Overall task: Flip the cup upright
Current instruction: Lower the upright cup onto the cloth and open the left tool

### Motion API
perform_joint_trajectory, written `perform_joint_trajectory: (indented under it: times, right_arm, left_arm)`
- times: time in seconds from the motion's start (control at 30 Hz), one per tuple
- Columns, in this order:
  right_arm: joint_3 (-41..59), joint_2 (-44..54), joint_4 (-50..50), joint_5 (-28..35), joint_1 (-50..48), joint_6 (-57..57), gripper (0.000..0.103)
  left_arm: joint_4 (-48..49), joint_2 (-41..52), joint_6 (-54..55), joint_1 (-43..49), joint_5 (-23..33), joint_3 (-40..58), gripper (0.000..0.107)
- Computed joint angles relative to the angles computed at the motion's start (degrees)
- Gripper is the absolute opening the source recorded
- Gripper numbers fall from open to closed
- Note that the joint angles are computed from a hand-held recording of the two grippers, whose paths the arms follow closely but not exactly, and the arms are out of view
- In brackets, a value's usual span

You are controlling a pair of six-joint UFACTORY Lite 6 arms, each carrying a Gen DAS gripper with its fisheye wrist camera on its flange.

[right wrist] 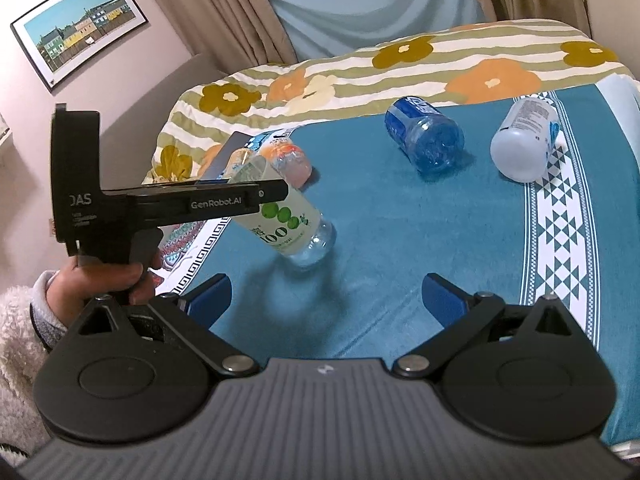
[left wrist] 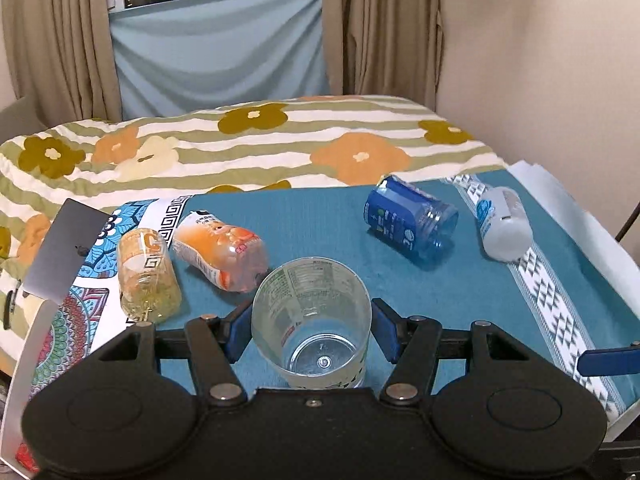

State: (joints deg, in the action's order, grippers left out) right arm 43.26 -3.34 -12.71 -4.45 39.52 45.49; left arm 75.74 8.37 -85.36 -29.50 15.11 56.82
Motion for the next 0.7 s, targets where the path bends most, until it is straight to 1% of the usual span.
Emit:
perform_joint_trajectory:
  times: [0.07, 0.13, 0.17, 0.3, 0.4, 0.5, 0.53, 0.6, 0.63, 0.67, 0.7]
  right_arm:
    - [-0.7, -0.3, 3.2, -0.3, 0.3, -2.9, 0.103]
    - [-1.2, -0.3, 1.5, -0.8, 0.4, -1.1, 0.103]
    - [-1.5, -0.2, 0.5, -1.1, 0.4, -0.1, 0.103]
    - [-1.7, 0.9, -6.2, -2.4, 0.2, 6.1, 0.103]
    - [-1.7, 1.3, -6.7, -2.8, 0.2, 6.6, 0.103]
    - [-1.8, 1.2, -6.4, -2.7, 0.2, 6.3, 0.103]
    - [-1.8, 1.1, -5.7, -2.6, 0.2, 5.6, 0.103]
    - [-1.9, 0.8, -4.0, -2.3, 0.4, 4.0, 0.103]
    - [-2.0, 0.7, -4.0, -2.2, 0.3, 4.0, 0.103]
    - [-2.0, 0.5, -3.6, -2.1, 0.2, 3.6, 0.103]
    - [-2.0, 0.5, -3.3, -1.9, 0.2, 3.4, 0.103]
  left_arm:
    - [-0.9, 0.0, 2.0, -0.5, 0.8, 0.2, 0.065]
    - [-5.0, 1.0, 6.7, -0.6, 1.2, 1.4, 0.065]
    - [-7.8, 1.7, 9.5, -0.2, 0.5, 2.0, 0.065]
    - [-9.6, 3.0, 10.8, 0.2, 0.3, 3.4, 0.066]
    - [-11.8, 3.3, 12.7, 0.7, -1.0, 3.4, 0.066]
    - [-11.5, 3.4, 12.5, 0.6, -0.9, 3.4, 0.067]
    - [-12.8, 3.6, 13.9, 0.7, -1.0, 3.5, 0.068]
    - [-14.3, 4.0, 15.4, 0.9, -1.3, 3.9, 0.076]
    - [-13.8, 4.1, 14.8, 0.9, -1.2, 3.9, 0.083]
    - [-11.8, 3.9, 12.8, 0.9, -1.2, 3.5, 0.087]
    - [-9.3, 3.4, 10.3, 0.8, -1.2, 3.0, 0.087]
